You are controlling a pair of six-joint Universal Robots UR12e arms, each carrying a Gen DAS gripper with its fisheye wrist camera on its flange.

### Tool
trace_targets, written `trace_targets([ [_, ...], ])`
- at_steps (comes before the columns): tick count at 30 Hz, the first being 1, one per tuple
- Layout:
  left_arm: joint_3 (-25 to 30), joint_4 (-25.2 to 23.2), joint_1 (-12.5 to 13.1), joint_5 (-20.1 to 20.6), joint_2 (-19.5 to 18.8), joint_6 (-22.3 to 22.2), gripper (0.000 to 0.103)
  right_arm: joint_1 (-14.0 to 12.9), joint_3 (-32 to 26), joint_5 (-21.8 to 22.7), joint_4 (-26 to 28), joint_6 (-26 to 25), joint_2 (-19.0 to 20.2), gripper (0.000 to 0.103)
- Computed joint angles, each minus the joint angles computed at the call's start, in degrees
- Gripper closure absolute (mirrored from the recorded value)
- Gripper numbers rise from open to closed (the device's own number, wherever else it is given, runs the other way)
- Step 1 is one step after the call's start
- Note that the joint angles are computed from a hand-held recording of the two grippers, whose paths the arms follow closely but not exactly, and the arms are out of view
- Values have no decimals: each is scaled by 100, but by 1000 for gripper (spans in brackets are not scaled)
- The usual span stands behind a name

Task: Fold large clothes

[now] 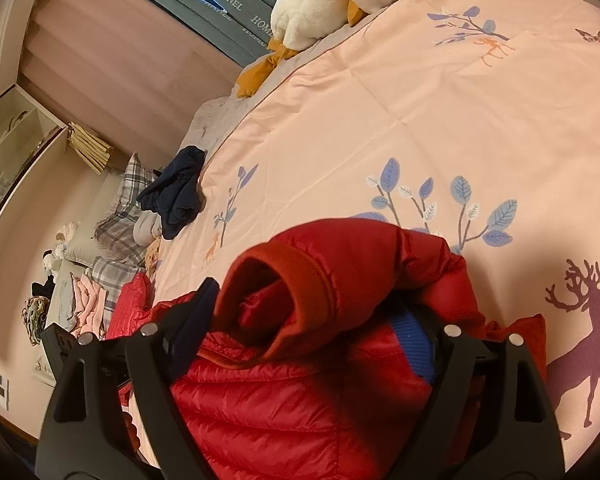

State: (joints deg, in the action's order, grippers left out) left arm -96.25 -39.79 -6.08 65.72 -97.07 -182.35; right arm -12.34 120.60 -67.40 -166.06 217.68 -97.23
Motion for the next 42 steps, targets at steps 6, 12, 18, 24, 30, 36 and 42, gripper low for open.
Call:
trace_targets([
  [6,-38,97,-6,-42,32,-41,4,-7,-46,19,4,-11,24,16],
  [12,-40,164,-8,-71,47,-35,4,2,-80,-38,-66,-6,45,14],
  [18,-10,124,-20,-53,10,1,4,-11,-81,-42,-75,-25,45,13],
  [24,-1,62,-32,26,-18,63,4,-7,-66,-59,-54,-10,51,13],
  [30,-13,51,-115,583,-3,396,4,250,-140,-716,454,-544,-84,13],
  [36,-144,-41,-26,836,105,785,4,535,-69,-1486,972,-1215,-320,13],
  [42,-368,-186,100,934,288,1183,4,642,135,-1881,1195,-1384,-585,13],
])
